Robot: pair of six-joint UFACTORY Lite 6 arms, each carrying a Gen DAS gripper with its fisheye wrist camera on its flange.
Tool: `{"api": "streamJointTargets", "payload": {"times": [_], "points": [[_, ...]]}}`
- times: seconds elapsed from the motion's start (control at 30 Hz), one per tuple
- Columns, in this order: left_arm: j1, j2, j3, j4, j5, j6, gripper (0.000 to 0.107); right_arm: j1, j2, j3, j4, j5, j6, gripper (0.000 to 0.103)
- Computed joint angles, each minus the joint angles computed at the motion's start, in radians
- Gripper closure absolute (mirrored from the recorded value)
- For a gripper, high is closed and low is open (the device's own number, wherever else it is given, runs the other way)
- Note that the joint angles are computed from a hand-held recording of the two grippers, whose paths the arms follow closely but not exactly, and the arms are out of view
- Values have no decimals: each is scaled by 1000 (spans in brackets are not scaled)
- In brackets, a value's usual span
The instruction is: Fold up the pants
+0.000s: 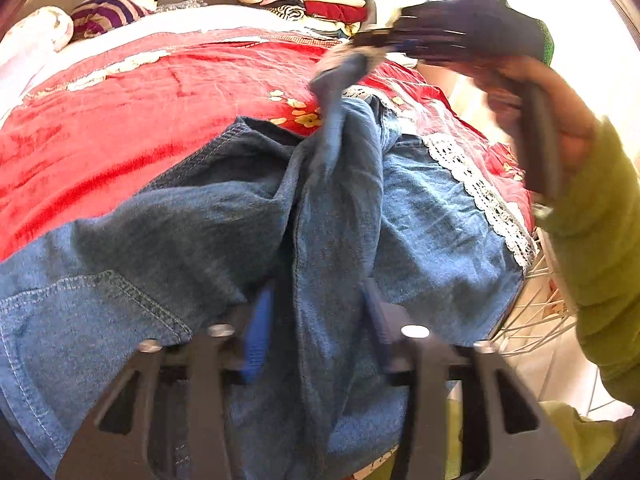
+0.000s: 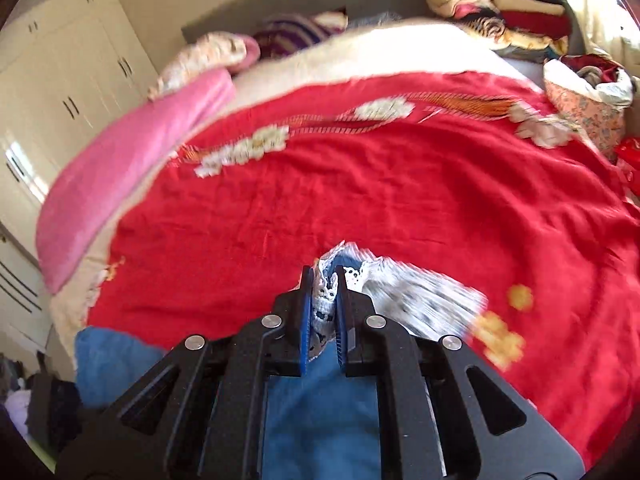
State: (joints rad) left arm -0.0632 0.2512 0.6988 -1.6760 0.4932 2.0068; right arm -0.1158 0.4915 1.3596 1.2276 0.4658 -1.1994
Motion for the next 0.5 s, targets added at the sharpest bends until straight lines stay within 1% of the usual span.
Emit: {"api": "streamJointTargets", "payload": {"times": [0.07,0.13,0.2,0.27,0.37,0.5], "points": [[-16,-12,-10,-32,-22,33,94,-76,-130,-155,95,39,-137,98],[-35,-31,-24,-83,-55,89,100,-153,-214,-255,135,93,-215,98],[-45,-51,-36,-131,-78,151,101,-233,-303,-357,151,148,-278,98],[-45,-88,-59,-131,-77,166,102,-315,-388,-455,147,204,-326,98],[-47,-176,-108,-112,-88,174,102,-413,-477,-560,121,276,-368,98],[-56,-238,-156,-117,-85,183,102,-508,-564,-674,100,335,-434,98]]}}
